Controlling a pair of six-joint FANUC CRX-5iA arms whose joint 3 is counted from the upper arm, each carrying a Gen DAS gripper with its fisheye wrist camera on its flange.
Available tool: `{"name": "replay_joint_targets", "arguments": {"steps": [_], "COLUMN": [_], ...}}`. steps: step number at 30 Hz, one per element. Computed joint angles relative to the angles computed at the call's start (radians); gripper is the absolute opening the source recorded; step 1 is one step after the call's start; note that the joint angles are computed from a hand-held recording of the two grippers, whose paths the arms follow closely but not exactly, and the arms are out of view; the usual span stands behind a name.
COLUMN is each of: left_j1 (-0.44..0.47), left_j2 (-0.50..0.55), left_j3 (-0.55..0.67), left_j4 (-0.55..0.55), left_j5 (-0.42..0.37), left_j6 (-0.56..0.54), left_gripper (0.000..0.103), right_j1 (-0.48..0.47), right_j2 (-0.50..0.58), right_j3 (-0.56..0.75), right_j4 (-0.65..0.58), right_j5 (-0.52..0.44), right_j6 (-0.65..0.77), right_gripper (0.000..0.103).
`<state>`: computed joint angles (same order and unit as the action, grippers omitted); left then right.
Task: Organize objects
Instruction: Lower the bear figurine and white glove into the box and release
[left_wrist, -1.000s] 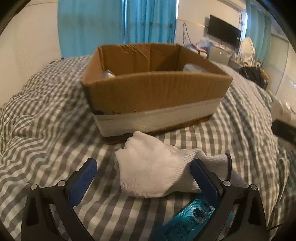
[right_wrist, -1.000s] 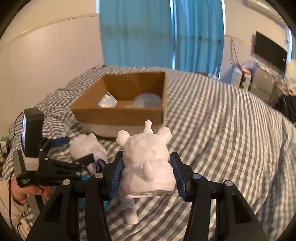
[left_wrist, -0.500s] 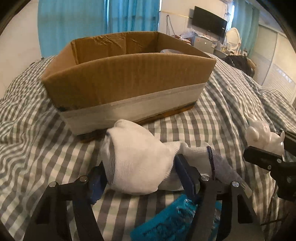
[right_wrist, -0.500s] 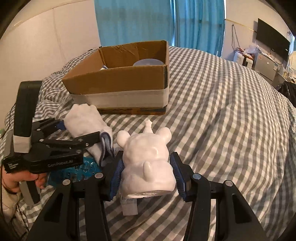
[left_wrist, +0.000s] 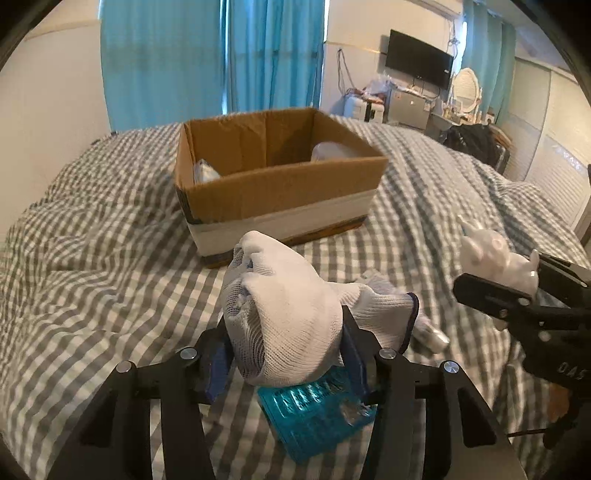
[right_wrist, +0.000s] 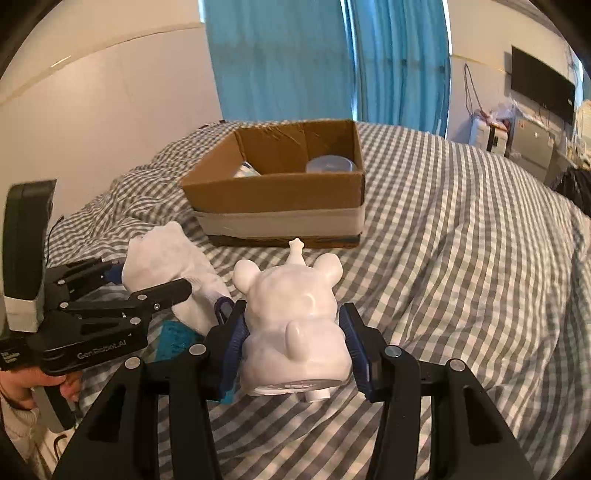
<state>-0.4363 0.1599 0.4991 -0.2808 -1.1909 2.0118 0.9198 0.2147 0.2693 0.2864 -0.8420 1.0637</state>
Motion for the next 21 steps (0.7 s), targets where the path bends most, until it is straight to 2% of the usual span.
{"name": "replay_joint_targets", "arguments": {"steps": [11,21], "left_j1": [-0.068,-0.080], "left_j2": [-0.018,0.032], "left_j3": [0.113,0.257], "left_j4": [-0.124,-0.139], "left_j5": [-0.059,-0.091], "left_j6": [0.042,-0.002], "left_gripper": [0.053,0.053], "right_j1": [0.039,0.053], "right_j2": [-0.077,-0.076], "right_j3": [-0.050,0.023], "right_j4": [0.121,0.172], "right_j5": [0.040,0.007], "right_j6": [-0.065,-0.051], "right_gripper": [0.050,0.050]}}
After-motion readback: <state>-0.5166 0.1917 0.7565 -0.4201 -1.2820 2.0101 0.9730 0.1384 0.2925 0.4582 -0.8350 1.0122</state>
